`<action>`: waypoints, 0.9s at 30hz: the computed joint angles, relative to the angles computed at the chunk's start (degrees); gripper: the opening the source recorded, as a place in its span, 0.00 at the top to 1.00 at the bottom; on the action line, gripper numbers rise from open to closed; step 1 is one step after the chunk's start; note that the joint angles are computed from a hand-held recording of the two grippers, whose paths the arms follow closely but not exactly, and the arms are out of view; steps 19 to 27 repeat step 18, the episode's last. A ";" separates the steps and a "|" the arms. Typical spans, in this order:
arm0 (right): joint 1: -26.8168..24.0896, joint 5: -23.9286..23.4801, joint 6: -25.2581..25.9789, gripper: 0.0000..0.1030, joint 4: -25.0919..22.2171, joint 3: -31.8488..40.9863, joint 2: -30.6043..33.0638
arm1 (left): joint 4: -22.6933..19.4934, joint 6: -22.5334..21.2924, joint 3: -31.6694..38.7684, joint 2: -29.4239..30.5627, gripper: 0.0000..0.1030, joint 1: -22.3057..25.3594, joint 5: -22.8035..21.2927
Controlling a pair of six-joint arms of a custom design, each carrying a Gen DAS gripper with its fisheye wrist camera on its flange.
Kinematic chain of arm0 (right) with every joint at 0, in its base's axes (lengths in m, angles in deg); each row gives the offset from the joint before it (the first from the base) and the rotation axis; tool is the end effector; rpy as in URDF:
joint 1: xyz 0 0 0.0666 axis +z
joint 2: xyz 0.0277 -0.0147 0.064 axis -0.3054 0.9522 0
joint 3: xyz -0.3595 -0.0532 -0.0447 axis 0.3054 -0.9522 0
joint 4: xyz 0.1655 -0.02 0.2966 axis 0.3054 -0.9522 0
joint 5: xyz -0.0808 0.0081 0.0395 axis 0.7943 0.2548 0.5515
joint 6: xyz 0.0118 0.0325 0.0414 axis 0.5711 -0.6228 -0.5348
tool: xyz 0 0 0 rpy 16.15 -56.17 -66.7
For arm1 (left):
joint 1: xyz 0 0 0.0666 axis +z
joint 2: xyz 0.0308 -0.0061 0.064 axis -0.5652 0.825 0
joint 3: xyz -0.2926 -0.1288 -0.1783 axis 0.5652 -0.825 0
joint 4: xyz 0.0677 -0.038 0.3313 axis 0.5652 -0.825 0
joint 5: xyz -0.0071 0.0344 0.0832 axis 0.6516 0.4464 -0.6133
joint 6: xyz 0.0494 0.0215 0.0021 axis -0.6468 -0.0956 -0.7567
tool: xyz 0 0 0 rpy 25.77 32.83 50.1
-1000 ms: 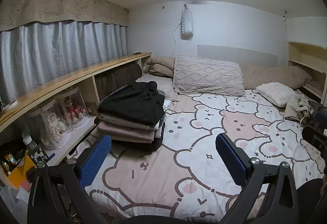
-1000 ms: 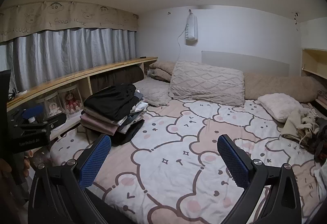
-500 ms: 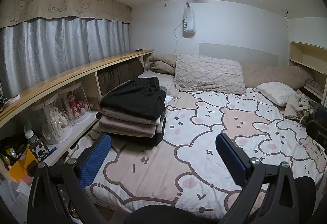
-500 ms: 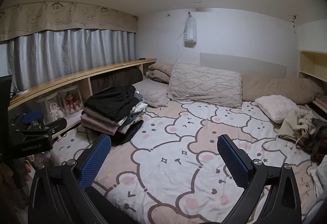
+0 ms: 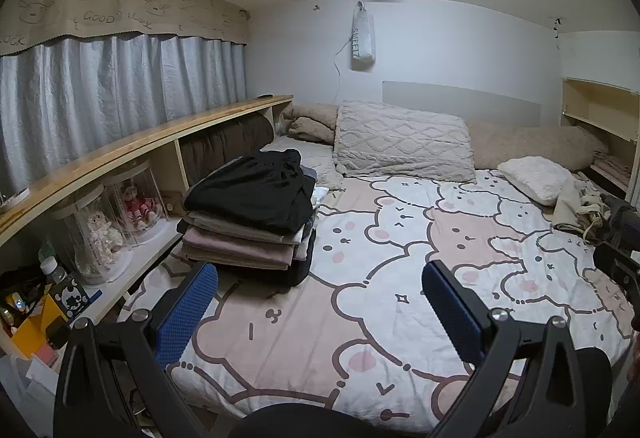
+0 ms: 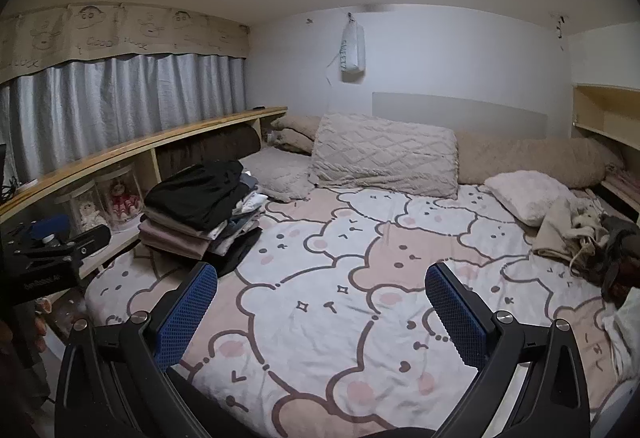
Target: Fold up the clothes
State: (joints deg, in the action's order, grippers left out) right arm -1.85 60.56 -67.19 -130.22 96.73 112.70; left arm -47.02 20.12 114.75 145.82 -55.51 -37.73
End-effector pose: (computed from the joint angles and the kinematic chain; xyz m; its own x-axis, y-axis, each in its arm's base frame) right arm 0.4316 0.1159 0.6799 -0.3823 0.0221 -0.9238 -0.0608 0.9969 0.0490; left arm 0.4509 -0.1608 0.6736 -0.4091 0.0463 -0.9113 -0.0116 0.9984 0.0559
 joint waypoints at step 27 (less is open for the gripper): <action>-0.76 0.25 0.23 0.00 0.08 -1.14 -0.74 | 2.11 1.16 -4.46 -2.06 0.00 -0.20 -0.20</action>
